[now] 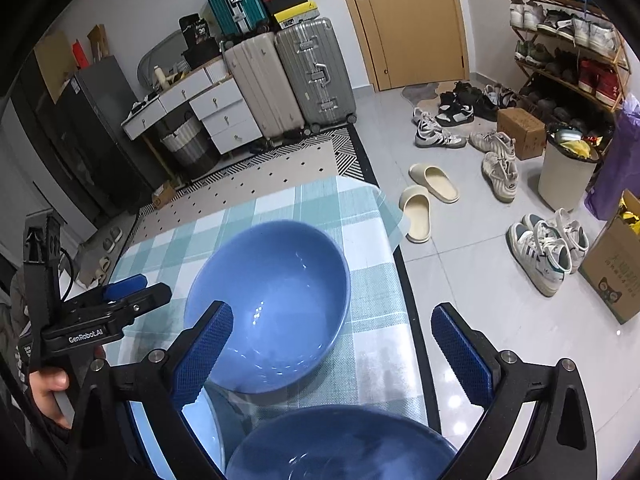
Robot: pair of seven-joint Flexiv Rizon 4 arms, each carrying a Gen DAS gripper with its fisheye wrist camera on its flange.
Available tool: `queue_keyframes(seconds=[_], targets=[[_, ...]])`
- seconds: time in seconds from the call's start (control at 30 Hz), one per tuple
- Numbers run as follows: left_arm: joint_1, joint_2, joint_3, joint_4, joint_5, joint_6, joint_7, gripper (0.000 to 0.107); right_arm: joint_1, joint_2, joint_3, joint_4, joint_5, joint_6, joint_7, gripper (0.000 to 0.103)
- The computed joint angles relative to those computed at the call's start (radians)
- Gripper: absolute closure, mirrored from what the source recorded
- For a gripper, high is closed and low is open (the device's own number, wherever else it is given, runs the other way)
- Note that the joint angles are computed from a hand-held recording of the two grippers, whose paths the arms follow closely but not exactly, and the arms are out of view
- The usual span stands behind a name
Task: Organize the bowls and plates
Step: 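Grasp a blue bowl rim with the left tool while the right tool grasps another bowl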
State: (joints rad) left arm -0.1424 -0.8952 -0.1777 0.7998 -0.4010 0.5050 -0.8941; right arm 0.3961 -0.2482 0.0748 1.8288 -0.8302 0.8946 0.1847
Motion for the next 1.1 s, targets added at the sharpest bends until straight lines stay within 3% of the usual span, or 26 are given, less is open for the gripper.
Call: queue_keyframes(seconds=[0.1, 0.2, 0.27, 0.5, 0.9, 1.1], targets=[[-0.012, -0.026, 0.009, -0.039, 0.014, -0.026, -0.016, 0.037, -0.009, -0.01, -0.001, 0.001, 0.015, 0.032, -0.009, 0.008], [-0.022, -0.047, 0.014, -0.067, 0.028, -0.044, -0.021, 0.044, -0.016, -0.028, -0.002, -0.004, 0.048, 0.058, -0.034, 0.021], [-0.028, -0.056, 0.016, -0.077, 0.036, -0.054, -0.018, 0.05, -0.015, -0.035, -0.006, -0.005, 0.063, 0.066, -0.041, 0.023], [-0.04, -0.07, 0.019, -0.09, 0.052, -0.087, -0.008, 0.073, -0.012, -0.067, -0.02, -0.011, 0.11, 0.115, -0.071, 0.05], [-0.049, -0.09, 0.013, -0.129, 0.049, -0.135, 0.013, 0.094, 0.003, -0.08, -0.032, -0.02, 0.141, 0.108, -0.093, 0.076], [-0.049, -0.078, 0.011, -0.104, 0.044, -0.115, 0.024, 0.095, 0.006, -0.082, -0.034, -0.02, 0.141, 0.096, -0.097, 0.085]])
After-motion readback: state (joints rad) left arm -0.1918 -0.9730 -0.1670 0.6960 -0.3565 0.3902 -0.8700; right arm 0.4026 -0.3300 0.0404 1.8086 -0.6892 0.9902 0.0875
